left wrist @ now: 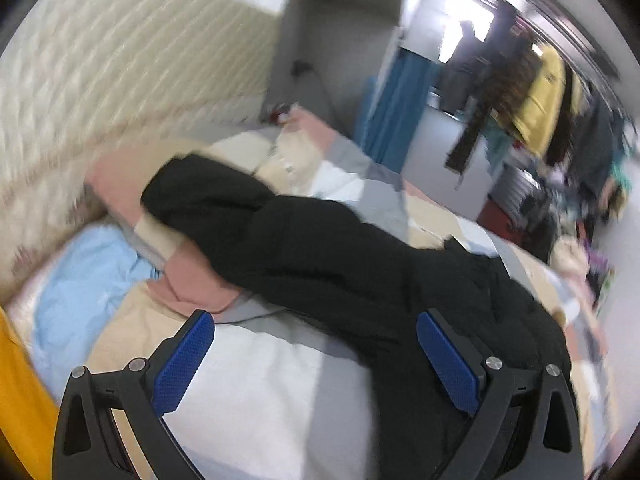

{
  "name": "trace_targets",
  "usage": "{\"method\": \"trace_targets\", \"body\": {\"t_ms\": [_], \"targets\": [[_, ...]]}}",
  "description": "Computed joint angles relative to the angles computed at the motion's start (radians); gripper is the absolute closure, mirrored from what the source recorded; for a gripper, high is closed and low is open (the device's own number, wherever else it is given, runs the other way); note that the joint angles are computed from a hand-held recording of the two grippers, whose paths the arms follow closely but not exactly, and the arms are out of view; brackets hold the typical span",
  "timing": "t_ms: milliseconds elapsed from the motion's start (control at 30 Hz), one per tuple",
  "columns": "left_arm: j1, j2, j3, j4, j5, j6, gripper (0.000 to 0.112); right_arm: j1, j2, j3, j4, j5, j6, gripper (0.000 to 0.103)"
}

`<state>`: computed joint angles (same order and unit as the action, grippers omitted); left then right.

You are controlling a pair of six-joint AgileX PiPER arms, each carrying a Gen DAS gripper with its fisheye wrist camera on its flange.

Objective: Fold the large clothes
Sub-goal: 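Release the sleeve and withdraw the right gripper from the jacket, then grasp the other sleeve cuff with the left gripper and lift it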

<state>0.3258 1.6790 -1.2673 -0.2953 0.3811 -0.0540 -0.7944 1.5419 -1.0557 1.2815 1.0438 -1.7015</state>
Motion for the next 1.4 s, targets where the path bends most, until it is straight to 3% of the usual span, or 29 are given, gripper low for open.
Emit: {"method": "trace_targets", "body": {"t_ms": [133,233,367,600,667,800,867,967,1033,1067,1100,1167,1267,1400], "targets": [[0.155,0.204,-0.112,-0.391,0.009,0.333,0.01,0.083,-0.01,0.001,-0.015,-0.105,0.062,0.0],[0.227,0.367,-0.251,-0.539,0.039,0.424,0.01,0.156,-0.005,-0.019,-0.046,-0.177,0.15,0.0],[0.283,0.6,-0.525,-0.543,0.092,0.36,0.01,0.268,0.012,-0.053,-0.114,-0.285,0.273,0.0],[0.308,1.014,-1.174,-0.276,0.273,0.005,0.011,0.426,0.109,-0.158,-0.29,-0.408,0.563,0.0],[0.309,1.076,-1.263,-0.26,0.266,-0.024,0.011,0.459,0.134,-0.185,-0.349,-0.433,0.642,0.0],[0.29,1.024,-1.116,-0.301,0.093,-0.016,0.011,0.53,0.149,-0.193,-0.465,-0.524,0.741,0.0],[0.277,1.021,-1.115,-0.222,0.077,-0.078,0.018,0.537,0.155,-0.194,-0.474,-0.527,0.744,0.0],[0.268,0.974,-1.051,-0.143,0.069,-0.134,0.039,0.539,0.143,-0.176,-0.476,-0.535,0.718,0.0],[0.27,0.931,-1.007,-0.169,0.08,-0.111,0.072,0.531,0.137,-0.171,-0.466,-0.524,0.703,0.0],[0.27,0.914,-1.011,-0.156,0.105,-0.122,0.083,0.516,0.127,-0.162,-0.441,-0.51,0.674,0.0],[0.268,0.903,-1.018,-0.168,0.126,-0.102,0.102,0.507,0.121,-0.158,-0.425,-0.504,0.656,0.0],[0.252,0.86,-1.005,-0.071,0.132,-0.148,0.107,0.491,0.107,-0.151,-0.401,-0.49,0.622,0.0],[0.22,0.707,-0.826,0.041,0.052,-0.245,0.109,0.457,0.088,-0.139,-0.345,-0.456,0.561,0.0],[0.187,0.539,-0.689,0.18,0.024,-0.363,0.11,0.413,0.092,-0.144,-0.314,-0.395,0.509,0.0]]}}
